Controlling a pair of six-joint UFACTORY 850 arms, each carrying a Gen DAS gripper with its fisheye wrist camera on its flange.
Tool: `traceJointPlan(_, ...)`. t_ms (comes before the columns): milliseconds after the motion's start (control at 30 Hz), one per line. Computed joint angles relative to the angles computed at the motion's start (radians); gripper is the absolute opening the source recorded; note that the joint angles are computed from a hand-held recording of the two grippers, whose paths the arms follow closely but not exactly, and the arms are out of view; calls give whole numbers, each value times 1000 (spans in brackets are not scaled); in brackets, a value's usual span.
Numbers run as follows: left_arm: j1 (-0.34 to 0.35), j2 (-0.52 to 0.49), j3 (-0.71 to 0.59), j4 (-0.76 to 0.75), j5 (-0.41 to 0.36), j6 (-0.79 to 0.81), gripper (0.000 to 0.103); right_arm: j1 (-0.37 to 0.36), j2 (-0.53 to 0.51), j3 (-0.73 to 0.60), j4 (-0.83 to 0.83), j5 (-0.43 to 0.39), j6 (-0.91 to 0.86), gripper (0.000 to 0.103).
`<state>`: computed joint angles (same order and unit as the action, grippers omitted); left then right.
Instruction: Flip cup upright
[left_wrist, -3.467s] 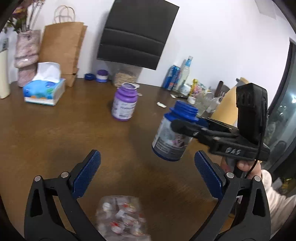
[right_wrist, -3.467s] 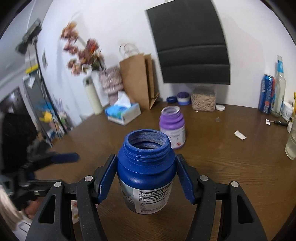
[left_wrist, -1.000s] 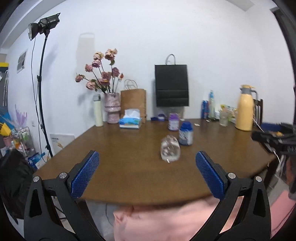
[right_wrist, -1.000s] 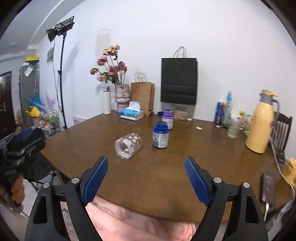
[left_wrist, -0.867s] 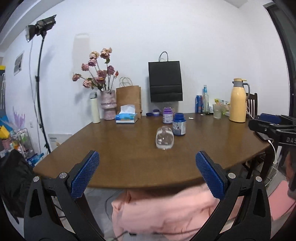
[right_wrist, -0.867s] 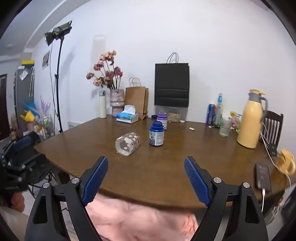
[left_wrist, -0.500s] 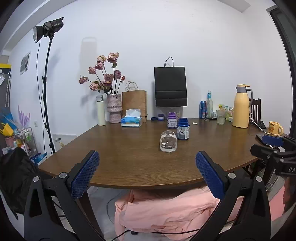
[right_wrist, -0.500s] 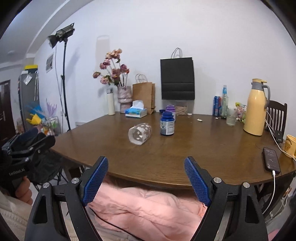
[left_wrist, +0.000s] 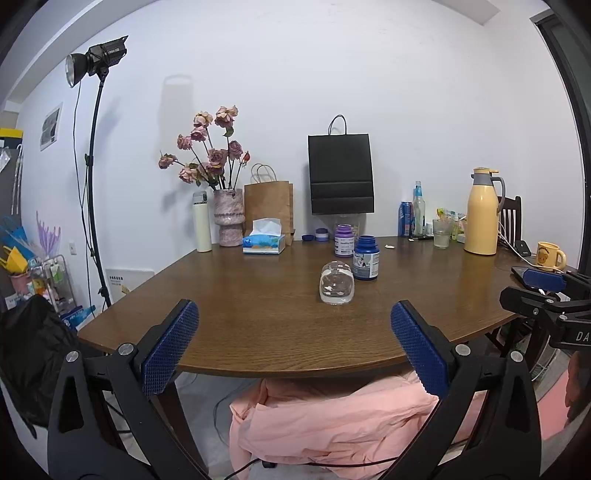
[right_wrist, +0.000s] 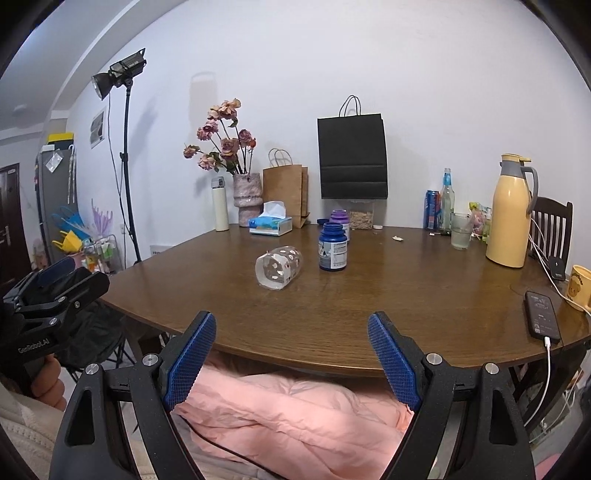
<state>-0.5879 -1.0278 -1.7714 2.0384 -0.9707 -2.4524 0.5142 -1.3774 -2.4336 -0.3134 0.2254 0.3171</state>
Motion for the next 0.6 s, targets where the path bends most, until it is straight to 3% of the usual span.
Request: traceJointPlan(600, -2, 5, 4, 1, -8, 6, 103, 1, 6, 12, 28, -4, -23, 89)
